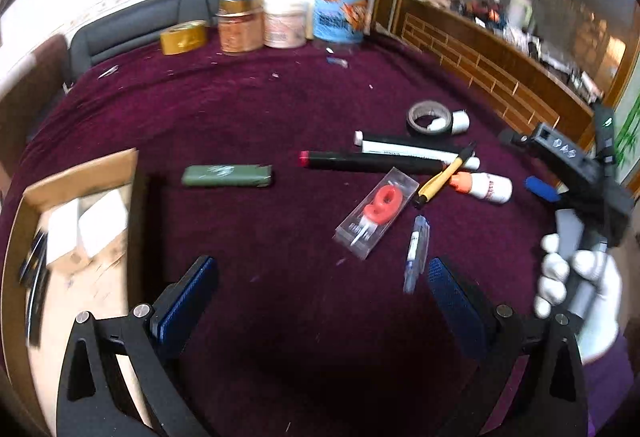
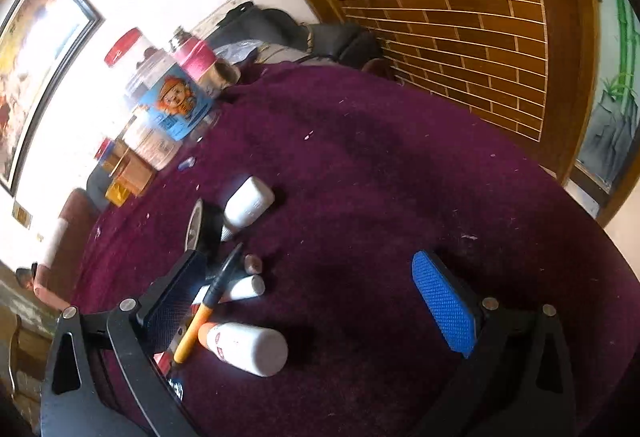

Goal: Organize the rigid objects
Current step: 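Move left tool toward the clear package with the red candle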

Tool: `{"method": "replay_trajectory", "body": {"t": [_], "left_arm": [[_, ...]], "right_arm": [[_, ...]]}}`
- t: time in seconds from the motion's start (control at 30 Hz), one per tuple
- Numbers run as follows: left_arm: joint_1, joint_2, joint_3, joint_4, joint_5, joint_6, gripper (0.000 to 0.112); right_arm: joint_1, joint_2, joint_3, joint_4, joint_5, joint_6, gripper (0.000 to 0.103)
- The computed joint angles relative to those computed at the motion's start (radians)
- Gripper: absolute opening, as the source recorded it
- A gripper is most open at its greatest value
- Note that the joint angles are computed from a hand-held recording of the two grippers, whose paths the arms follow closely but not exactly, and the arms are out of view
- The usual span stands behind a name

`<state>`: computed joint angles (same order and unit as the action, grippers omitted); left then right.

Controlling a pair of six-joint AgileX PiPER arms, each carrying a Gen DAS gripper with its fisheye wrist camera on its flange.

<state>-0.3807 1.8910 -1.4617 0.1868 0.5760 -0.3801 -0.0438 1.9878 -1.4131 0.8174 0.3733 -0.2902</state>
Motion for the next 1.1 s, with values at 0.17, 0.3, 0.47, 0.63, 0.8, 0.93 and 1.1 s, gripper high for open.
{"method": "replay_trajectory", "body": {"t": [0.17, 0.3, 0.47, 0.63, 0.8, 0.93, 1.1], "left_arm": [[-0.019, 0.161, -0.194, -0.001, 0.053, 0.094, 0.092], [0.022, 0.294, -0.395, -0.178, 0.179, 0.222, 0.049], [-0.037, 0.271, -0.336, -0.004, 0.136, 0.139, 0.049], [-0.028, 0.231, -0.297, -0.109, 0.157, 0.267, 0.029], [-0.047, 0.251, -0.343, -0.089, 0.199, 0.261, 0.03], [-0.059, 0.334, -0.452, -0.034, 0.209, 0.21, 0.05], [-0.048, 0.336, -0.445, -0.068, 0.177, 0.212, 0.034]], "right_arm": [[0.019, 0.001, -0.014, -0.037, 0.02, 0.012, 0.103], [0.022, -0.005, -0.006, -0.035, 0.019, 0.009, 0.103], [0.024, 0.007, -0.021, -0.038, 0.022, 0.012, 0.103], [0.026, 0.005, -0.018, -0.042, 0.021, 0.015, 0.103], [0.028, 0.002, -0.015, -0.051, 0.019, 0.022, 0.103], [0.029, 0.002, -0.017, -0.06, 0.018, 0.029, 0.103], [0.029, 0.003, -0.019, -0.053, 0.02, 0.025, 0.103]]}}
